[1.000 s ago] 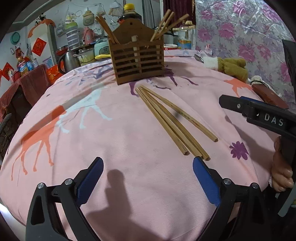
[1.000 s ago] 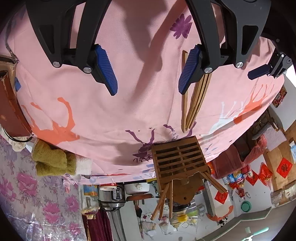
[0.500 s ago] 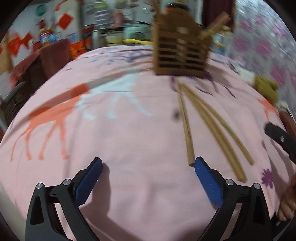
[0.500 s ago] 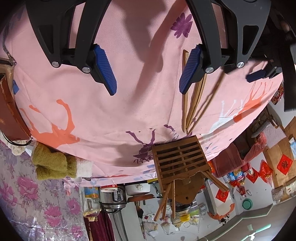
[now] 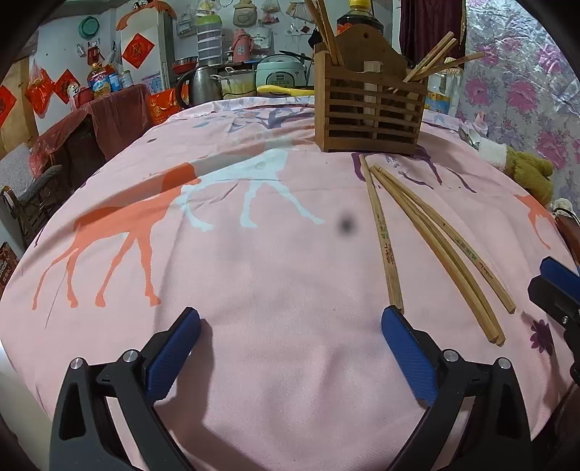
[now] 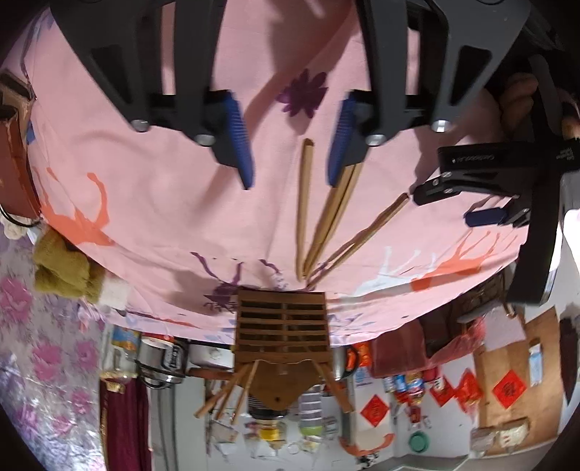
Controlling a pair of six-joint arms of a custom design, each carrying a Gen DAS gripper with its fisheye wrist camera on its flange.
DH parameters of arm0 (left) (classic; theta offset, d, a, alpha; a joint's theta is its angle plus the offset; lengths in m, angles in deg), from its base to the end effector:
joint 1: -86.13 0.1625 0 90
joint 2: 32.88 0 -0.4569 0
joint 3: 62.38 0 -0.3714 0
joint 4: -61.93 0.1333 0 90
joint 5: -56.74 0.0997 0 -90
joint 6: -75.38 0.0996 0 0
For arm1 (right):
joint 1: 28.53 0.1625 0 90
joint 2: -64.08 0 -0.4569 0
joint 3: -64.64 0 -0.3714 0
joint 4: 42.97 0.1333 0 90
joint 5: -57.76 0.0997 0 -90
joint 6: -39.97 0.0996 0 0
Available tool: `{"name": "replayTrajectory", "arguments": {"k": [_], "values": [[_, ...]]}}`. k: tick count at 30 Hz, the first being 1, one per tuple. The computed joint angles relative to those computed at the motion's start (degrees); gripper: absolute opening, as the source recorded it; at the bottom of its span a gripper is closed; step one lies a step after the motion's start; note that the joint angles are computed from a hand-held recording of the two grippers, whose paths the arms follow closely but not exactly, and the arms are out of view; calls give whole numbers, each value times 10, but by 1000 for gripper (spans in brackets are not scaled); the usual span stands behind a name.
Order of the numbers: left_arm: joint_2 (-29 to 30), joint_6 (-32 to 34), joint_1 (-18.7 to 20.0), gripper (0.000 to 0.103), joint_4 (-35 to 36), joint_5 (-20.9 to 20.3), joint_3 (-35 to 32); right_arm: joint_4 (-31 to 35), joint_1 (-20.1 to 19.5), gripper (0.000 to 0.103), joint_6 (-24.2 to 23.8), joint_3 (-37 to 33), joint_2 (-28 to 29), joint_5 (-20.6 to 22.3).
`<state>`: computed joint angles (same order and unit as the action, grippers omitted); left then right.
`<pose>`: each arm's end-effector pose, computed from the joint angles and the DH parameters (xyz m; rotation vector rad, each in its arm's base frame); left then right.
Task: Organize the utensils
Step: 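Move both open tools back to the chopstick pile, then close the right tool on a chopstick while the left tool grasps another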
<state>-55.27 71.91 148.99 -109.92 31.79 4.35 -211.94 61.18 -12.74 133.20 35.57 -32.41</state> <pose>-0.1626 -0.8075 0.1043 -0.0137 2.0479 -0.9925 0.1288 -0.8266 0.1267 1.1952 -2.4311 0.8548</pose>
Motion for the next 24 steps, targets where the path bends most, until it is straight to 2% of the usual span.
{"name": "replayTrajectory", "arguments": {"k": [9,12,15,18,21,24], "values": [[3,12,1,99,-12,-1,-3,43,0,20,-16,1,-4,9],[4,12,1,99,-12,-1,-3,63,2,15,-12,-9,0,-1],[3,11,1,99,-12,0,-3,68,4,14,-7,-18,6,-19],[3,11,1,99,-12,0,-2,50,7,13,15,-40,24,-61],[3,11,1,99,-12,0,-2,54,5,11,46,-56,29,-66],[3,11,1,99,-12,0,-2,59,4,12,46,-57,28,-63]]}}
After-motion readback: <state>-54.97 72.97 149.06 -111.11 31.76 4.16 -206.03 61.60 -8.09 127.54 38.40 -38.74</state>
